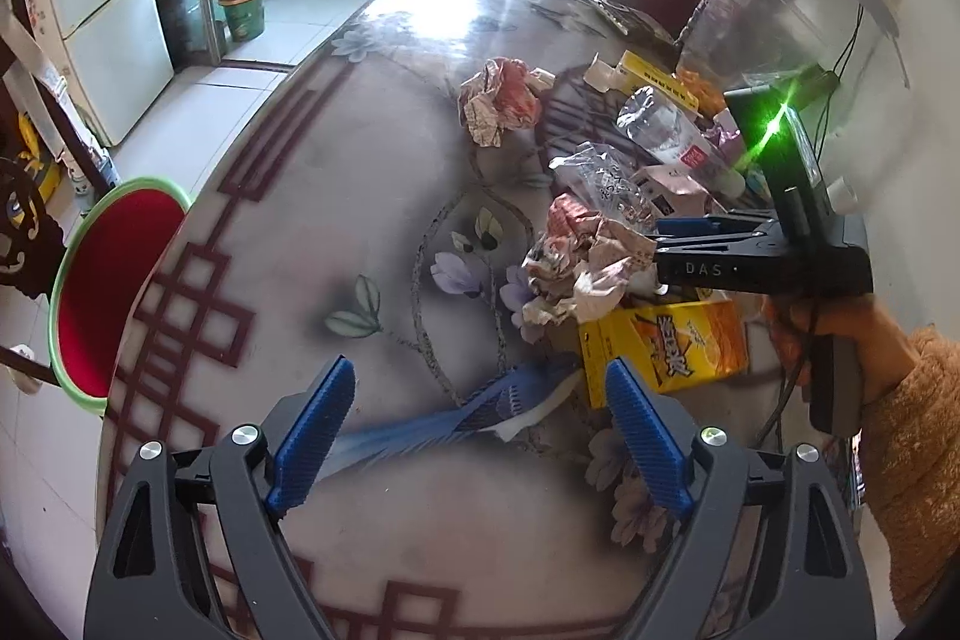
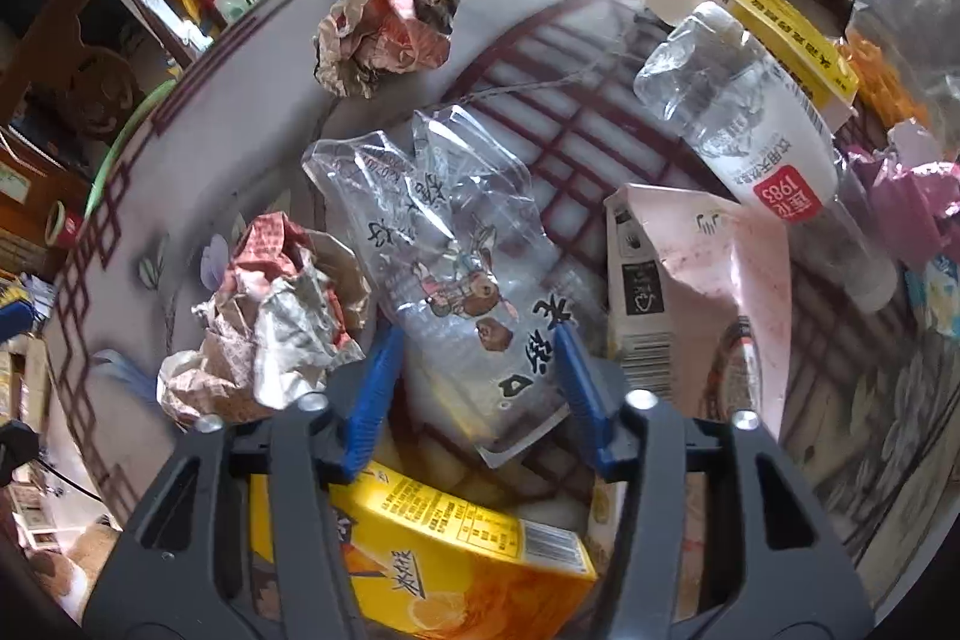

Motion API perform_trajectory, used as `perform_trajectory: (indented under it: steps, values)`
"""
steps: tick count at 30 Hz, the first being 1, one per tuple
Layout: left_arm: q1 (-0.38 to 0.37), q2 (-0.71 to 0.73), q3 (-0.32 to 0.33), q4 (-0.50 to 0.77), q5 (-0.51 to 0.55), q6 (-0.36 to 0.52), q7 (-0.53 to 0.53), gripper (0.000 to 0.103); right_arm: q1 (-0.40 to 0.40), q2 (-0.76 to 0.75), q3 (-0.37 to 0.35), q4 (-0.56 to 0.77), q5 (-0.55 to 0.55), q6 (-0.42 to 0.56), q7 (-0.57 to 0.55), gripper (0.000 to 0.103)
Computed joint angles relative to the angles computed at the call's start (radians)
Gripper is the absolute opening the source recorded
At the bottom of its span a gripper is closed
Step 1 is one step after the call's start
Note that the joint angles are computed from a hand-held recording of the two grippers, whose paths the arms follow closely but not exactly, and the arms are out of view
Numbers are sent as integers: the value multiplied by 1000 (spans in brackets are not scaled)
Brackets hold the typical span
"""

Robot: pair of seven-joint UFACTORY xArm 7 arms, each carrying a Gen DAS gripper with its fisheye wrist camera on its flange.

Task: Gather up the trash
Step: 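Grasp crumpled paper with the left tool while the right tool grasps a plastic wrapper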

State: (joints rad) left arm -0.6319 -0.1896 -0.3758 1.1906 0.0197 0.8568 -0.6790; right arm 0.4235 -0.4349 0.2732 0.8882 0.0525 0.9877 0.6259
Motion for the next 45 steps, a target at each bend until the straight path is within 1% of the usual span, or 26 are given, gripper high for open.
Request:
perform_trajectory:
  steps: [1, 3, 4, 5, 7, 8, 11, 14, 16, 18, 19, 21, 23, 25, 26, 27, 31, 39, 41, 45]
  values:
    - [0, 11, -2, 10, 6, 1, -2, 82, 3, -13, -9, -14, 14, -24, -5, 39]
    - [-4, 56, -9, 53, 26, 2, 1, 82, 3, -33, -17, -28, 29, -39, -8, 30]
    - [-8, 82, -10, 78, 37, 3, 7, 82, 4, -46, -24, -38, 38, -48, -13, 22]
    - [-15, 114, -11, 109, 47, 3, 18, 82, 5, -66, -30, -54, 56, -66, -11, 9]
    - [-33, 192, -7, 189, 61, 27, 38, 82, 9, -118, -44, -103, 104, -117, 4, 8]
    - [-44, 226, -3, 225, 65, 32, 42, 82, -5, -140, -32, -117, 106, -120, 46, 8]
    - [-83, 313, 14, 313, 95, 35, 43, 82, -13, -233, -22, -170, 124, -157, 116, 8]
    - [-118, 395, 34, 394, 98, 59, 63, 82, -25, -331, -13, -212, 124, -169, 177, 8]
    - [-130, 435, 46, 425, 73, 70, 89, 82, -34, -377, -6, -227, 119, -169, 213, 8]
    - [-145, 476, 60, 460, 59, 101, 86, 82, -38, -413, -1, -233, 118, -170, 243, 8]
    - [-149, 481, 68, 460, 54, 97, 77, 82, -40, -414, 15, -227, 116, -177, 262, 8]
    - [-152, 479, 77, 448, 44, 75, 72, 81, -41, -434, 23, -222, 102, -170, 278, 8]
    - [-148, 476, 77, 444, 22, 64, 81, 74, -46, -447, 34, -212, 88, -161, 295, 8]
    - [-137, 452, 73, 416, -16, 33, 88, 53, -47, -430, 46, -201, 85, -176, 309, 9]
    - [-137, 441, 76, 403, -12, 24, 82, 47, -48, -424, 50, -193, 80, -178, 316, 9]
    - [-136, 426, 79, 388, -5, 16, 77, 38, -49, -425, 47, -185, 74, -173, 318, 9]
    - [-116, 365, 77, 326, -3, -11, 75, 34, -50, -427, 60, -172, 62, -174, 340, 9]
    - [-68, 199, 59, 178, -9, -66, 47, 34, -49, -416, 81, -142, 42, -168, 378, 10]
    - [-58, 166, 52, 152, -9, -72, 47, 34, -50, -408, 88, -131, 36, -161, 388, 10]
    - [-44, 145, 39, 140, -1, -72, 61, 34, -51, -391, 95, -115, 25, -158, 402, 10]
